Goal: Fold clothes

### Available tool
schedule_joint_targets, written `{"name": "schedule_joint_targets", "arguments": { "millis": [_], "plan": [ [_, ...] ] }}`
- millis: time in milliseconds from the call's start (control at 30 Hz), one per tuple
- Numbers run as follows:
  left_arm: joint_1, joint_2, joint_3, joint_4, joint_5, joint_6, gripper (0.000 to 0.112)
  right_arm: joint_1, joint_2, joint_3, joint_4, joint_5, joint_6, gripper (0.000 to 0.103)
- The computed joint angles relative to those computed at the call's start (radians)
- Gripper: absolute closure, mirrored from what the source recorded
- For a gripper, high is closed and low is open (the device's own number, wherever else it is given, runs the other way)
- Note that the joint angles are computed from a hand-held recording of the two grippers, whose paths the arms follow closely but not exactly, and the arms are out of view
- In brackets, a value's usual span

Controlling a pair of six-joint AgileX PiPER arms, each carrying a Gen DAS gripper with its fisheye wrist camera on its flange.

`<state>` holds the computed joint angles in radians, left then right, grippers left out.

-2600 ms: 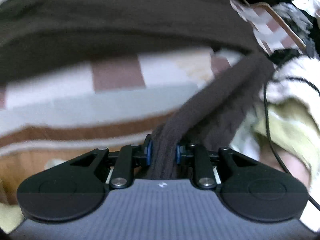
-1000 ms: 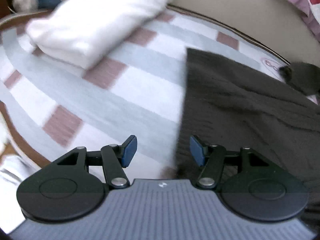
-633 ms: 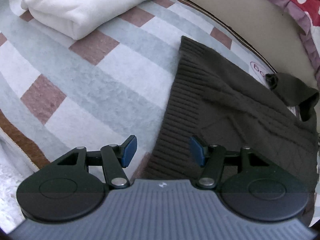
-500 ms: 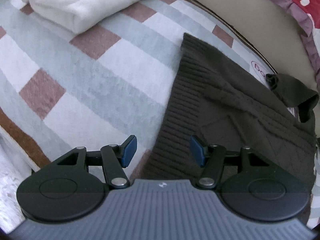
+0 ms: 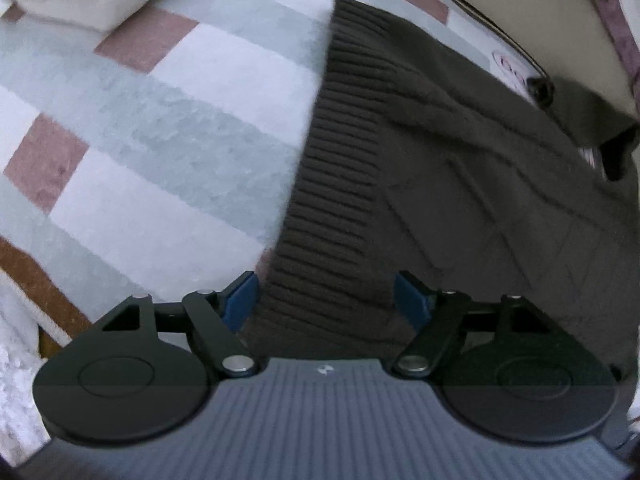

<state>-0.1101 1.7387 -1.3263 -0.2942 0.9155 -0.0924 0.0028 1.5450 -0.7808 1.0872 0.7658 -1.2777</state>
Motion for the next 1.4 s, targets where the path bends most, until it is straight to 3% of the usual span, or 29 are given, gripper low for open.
{"name": "schedule_joint_targets", "arguments": {
  "millis": [67,133,200,267,367,467,533,633,733,833,900,933,1033,1067,1133,1167,1233,1333,1400],
  "plan": [
    [-0.009,0.002,0.001,0.007,-0.006,0.012,0.026,-0.052,0.008,-0.003,0.048,0.059,-0.006,0.096],
    [-0.013,-0.003,0.011,0.009,-0.021,0.03,0.03,-0.095,0.015,-0.007,0.085,0.116,-0.01,0.096],
    [-0.018,-0.05,0.063,-0.001,-0.084,0.064,0.104,-0.121,0.016,-0.003,0.106,0.15,-0.004,0.096],
    [-0.036,-0.119,0.111,0.023,-0.149,0.076,0.104,-0.139,0.016,0.002,0.117,0.177,0.004,0.096],
    [-0.114,-0.244,0.178,0.218,-0.223,-0.057,0.105,-0.161,0.024,0.004,0.14,0.237,0.02,0.096],
    [-0.187,-0.287,0.207,0.384,-0.181,-0.178,0.105,-0.19,0.037,0.01,0.17,0.316,0.044,0.096],
    [-0.217,-0.235,0.195,0.444,-0.126,-0.233,0.103,-0.183,0.044,0.011,0.143,0.304,0.09,0.097],
    [-0.212,-0.149,0.131,0.438,-0.046,-0.246,0.1,-0.098,0.06,-0.01,0.043,0.21,0.165,0.096],
    [-0.24,-0.141,0.122,0.498,-0.021,-0.284,0.1,-0.04,0.067,-0.022,-0.014,0.162,0.211,0.096],
    [-0.256,-0.14,0.114,0.514,-0.007,-0.31,0.094,-0.07,0.088,-0.053,-0.022,0.239,0.228,0.093],
    [-0.256,-0.143,0.11,0.532,-0.005,-0.337,0.078,-0.117,0.136,-0.081,-0.016,0.377,0.239,0.093],
    [-0.253,-0.152,0.114,0.536,-0.011,-0.344,0.078,-0.134,0.153,-0.089,-0.012,0.428,0.247,0.093],
    [-0.211,-0.216,0.162,0.438,-0.09,-0.263,0.071,-0.144,0.084,-0.107,-0.072,0.397,0.256,0.093],
    [-0.191,-0.242,0.179,0.379,-0.126,-0.218,0.066,-0.165,0.061,-0.119,-0.086,0.384,0.277,0.092],
    [-0.169,-0.276,0.189,0.284,-0.174,-0.143,0.065,-0.241,0.037,-0.176,-0.124,0.398,0.334,0.089],
    [-0.176,-0.283,0.181,0.261,-0.186,-0.116,0.064,-0.28,0.03,-0.204,-0.138,0.407,0.354,0.084],
    [-0.19,-0.291,0.162,0.209,-0.21,-0.055,0.062,-0.382,0.026,-0.293,-0.181,0.434,0.39,0.062],
    [-0.234,-0.241,0.08,0.116,-0.218,0.038,0.056,-0.524,0.069,-0.424,-0.212,0.427,0.376,0.047],
    [-0.295,-0.165,-0.014,0.14,-0.199,0.005,0.052,-0.61,0.095,-0.446,-0.184,0.343,0.315,0.045]
  ]
}}
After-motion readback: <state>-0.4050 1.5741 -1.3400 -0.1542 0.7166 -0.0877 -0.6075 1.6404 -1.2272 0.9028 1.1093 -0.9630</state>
